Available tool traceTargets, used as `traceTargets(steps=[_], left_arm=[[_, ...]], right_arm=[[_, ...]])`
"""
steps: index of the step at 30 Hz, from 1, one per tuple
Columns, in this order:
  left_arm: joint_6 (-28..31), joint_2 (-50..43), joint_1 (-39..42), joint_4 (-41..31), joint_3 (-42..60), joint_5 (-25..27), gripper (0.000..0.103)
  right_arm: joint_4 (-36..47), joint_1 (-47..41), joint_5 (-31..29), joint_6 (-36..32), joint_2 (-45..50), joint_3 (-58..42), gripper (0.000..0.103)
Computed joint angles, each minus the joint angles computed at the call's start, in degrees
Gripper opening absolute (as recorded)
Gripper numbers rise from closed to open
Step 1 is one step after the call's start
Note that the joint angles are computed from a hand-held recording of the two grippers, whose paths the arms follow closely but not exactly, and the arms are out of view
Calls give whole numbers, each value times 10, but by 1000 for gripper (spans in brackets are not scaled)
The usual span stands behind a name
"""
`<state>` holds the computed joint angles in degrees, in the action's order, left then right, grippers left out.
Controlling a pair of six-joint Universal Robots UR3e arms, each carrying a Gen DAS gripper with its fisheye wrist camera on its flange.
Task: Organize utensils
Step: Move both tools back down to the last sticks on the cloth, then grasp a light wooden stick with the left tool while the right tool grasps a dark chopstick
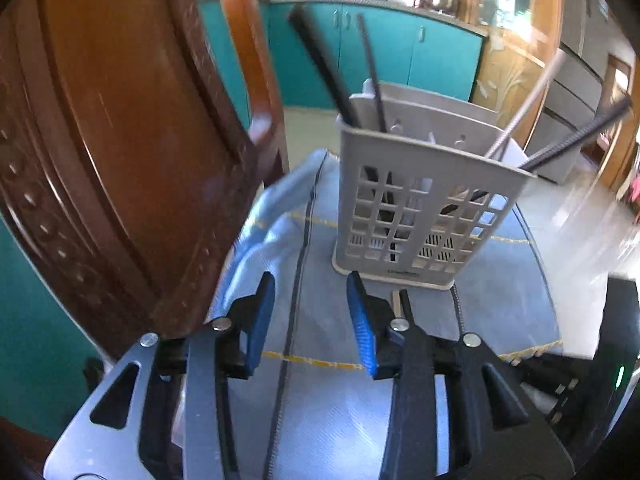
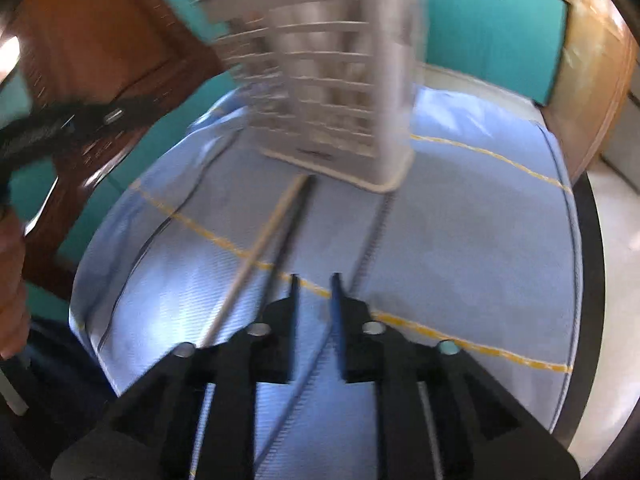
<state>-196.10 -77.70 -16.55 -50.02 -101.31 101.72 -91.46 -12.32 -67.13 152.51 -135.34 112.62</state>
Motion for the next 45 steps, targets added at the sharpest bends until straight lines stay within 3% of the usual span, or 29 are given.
traceTargets(steps=[2,7,9,10,13,25,27,31,37,39,42,45], left_arm=[[-9,-5,8,-10,4,-15,40],[-12,-28,-13,-5,7,20,41],[-11,-32,-21,-2,6,34,42],[-9,-33,-25,1,2,42,43],[-4,-29,-28,5,-6,51,44],[0,-54,-61,6,-2,66,49],[0,-69,-73,3,6,71,50],[3,-95,-91,-7,20,72,50],[6,-128,-121,-13,30,92,52],[7,-133,-120,-15,30,80,54],[10,-139,-107,-31,28,14,54],[8,-150,-118,-17,25,18,54]], right_arm=[[-67,72,-35,47,31,9,26],[-205,196,-129,138,121,26,26],[-214,201,-137,156,134,20,16],[-205,194,-129,159,131,19,10],[-148,146,-99,157,113,7,7],[223,-248,45,-79,-50,-42,9],[203,-250,51,-64,-54,-41,10],[242,-295,65,-100,-67,-68,20],[311,-351,71,-163,-85,-93,23],[293,-340,68,-147,-81,-86,29],[272,-324,65,-128,-81,-74,31],[267,-318,63,-127,-79,-74,31]])
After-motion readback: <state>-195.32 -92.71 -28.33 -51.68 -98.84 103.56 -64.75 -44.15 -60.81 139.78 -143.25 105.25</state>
